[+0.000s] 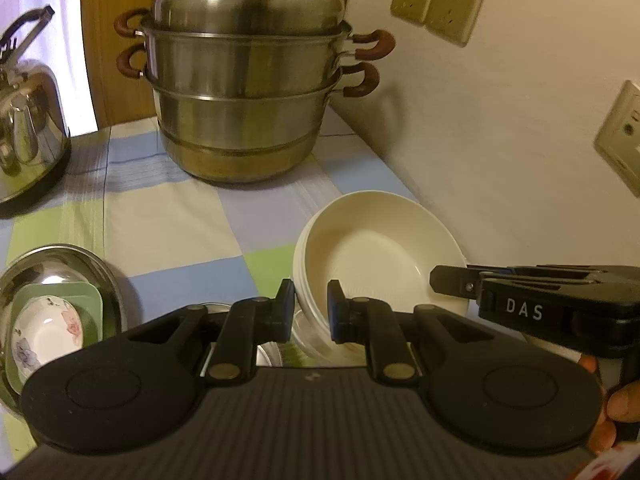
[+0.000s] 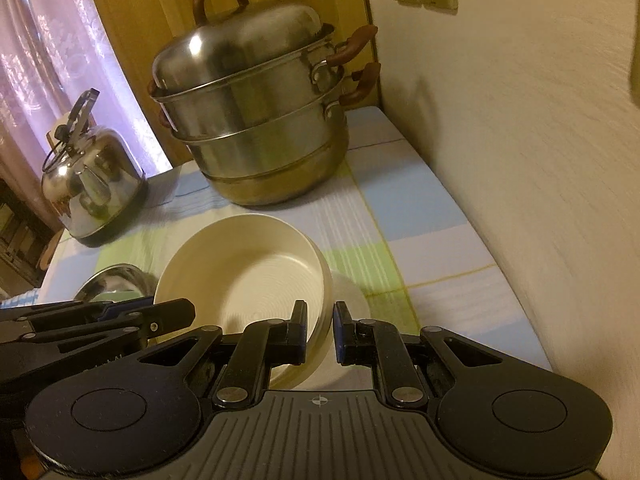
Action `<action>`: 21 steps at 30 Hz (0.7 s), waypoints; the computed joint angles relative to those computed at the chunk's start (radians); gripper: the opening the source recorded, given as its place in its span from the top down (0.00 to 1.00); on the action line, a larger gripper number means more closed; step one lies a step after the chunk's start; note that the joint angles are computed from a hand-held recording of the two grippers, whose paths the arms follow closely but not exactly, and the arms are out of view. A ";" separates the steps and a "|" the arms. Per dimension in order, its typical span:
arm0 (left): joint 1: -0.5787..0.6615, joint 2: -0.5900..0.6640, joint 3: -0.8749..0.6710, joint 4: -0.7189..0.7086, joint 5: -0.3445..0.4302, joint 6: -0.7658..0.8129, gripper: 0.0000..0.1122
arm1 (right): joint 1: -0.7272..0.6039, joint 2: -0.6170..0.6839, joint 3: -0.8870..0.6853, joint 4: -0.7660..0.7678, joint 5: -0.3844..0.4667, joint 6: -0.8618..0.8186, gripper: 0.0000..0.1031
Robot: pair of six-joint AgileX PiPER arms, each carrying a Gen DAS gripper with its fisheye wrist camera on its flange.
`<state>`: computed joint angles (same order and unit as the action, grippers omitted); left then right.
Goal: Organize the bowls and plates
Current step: 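Carry the cream bowls over the white bowl and lower them inside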
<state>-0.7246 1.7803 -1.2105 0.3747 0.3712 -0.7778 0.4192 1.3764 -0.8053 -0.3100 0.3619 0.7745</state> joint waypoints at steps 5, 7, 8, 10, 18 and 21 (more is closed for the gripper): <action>0.008 0.074 -0.069 -0.047 0.026 0.039 0.86 | -0.078 0.060 -0.004 0.216 -0.045 -0.241 0.87; 0.007 0.095 -0.089 -0.046 0.036 0.038 0.86 | -0.098 0.081 -0.004 0.273 -0.057 -0.305 0.87; 0.007 0.105 -0.096 -0.049 0.038 0.042 0.86 | -0.105 0.092 -0.005 0.296 -0.061 -0.331 0.87; 0.012 0.123 -0.109 -0.062 0.041 0.056 0.86 | -0.119 0.114 -0.011 0.339 -0.067 -0.381 0.87; 0.023 0.166 -0.146 -0.109 0.061 0.110 0.87 | -0.142 0.171 -0.018 0.444 -0.078 -0.492 0.87; 0.026 0.172 -0.157 -0.129 0.071 0.132 0.87 | -0.148 0.178 -0.022 0.457 -0.074 -0.508 0.87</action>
